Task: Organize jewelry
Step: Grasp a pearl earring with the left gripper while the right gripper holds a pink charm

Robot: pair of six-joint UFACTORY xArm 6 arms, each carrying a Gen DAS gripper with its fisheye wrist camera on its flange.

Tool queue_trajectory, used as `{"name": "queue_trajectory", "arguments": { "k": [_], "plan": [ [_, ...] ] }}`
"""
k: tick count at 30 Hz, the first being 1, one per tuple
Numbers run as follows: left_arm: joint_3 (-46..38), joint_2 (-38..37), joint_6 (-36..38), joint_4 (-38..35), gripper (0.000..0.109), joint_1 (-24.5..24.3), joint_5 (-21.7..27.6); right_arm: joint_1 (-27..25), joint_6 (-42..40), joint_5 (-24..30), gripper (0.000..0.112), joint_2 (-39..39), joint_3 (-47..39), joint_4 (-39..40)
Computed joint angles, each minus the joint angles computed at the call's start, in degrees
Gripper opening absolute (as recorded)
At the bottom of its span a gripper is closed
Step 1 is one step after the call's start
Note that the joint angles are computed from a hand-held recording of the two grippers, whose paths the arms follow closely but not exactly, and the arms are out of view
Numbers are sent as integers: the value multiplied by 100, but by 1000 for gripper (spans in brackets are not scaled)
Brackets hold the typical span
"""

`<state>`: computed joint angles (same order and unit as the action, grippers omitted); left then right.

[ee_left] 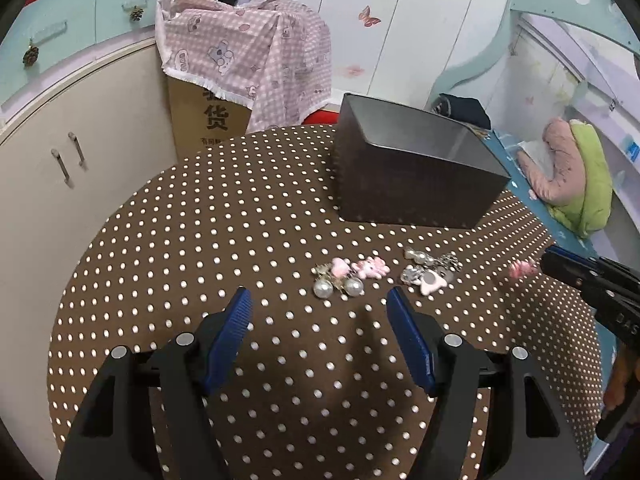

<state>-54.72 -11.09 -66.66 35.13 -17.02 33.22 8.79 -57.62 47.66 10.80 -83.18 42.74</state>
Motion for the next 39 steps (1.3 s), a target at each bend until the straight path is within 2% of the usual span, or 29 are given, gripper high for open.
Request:
{"name": "queue_trajectory", "arguments": {
  "k": [4,7,12,15,17,23,25,29,34,37,39],
  "plan": [
    [-146,171,181,-126,67,88,74,19,30,24,12,53,-33,-14],
    [-208,293,382,-311,67,167,-58,39,46,51,12,104,-70,-20],
    [-515,525,343,16,67,79,506,46,90,116,12,195,-168,-25],
    [-371,392,228,119,67,103,559,54,84,117,12,207,-175,-6],
    [-322,310,79,250,66,96,826,52,73,160,12,235,-212,24],
    [-135,127,76,217,66,196,730,114,49,186,12,238,-185,47],
    [-164,182,201,149,60,238,559,146,54,185,12,221,-154,43],
    [-323,313,401,123,42,196,623,175,34,173,12,173,-97,46],
    [-272,249,433,38,39,115,632,173,40,175,12,162,-92,53],
    [-184,163,345,105,31,81,665,178,28,172,12,134,-46,66],
    [-168,143,323,89,22,89,675,177,34,200,13,143,-54,56]
  ]
}}
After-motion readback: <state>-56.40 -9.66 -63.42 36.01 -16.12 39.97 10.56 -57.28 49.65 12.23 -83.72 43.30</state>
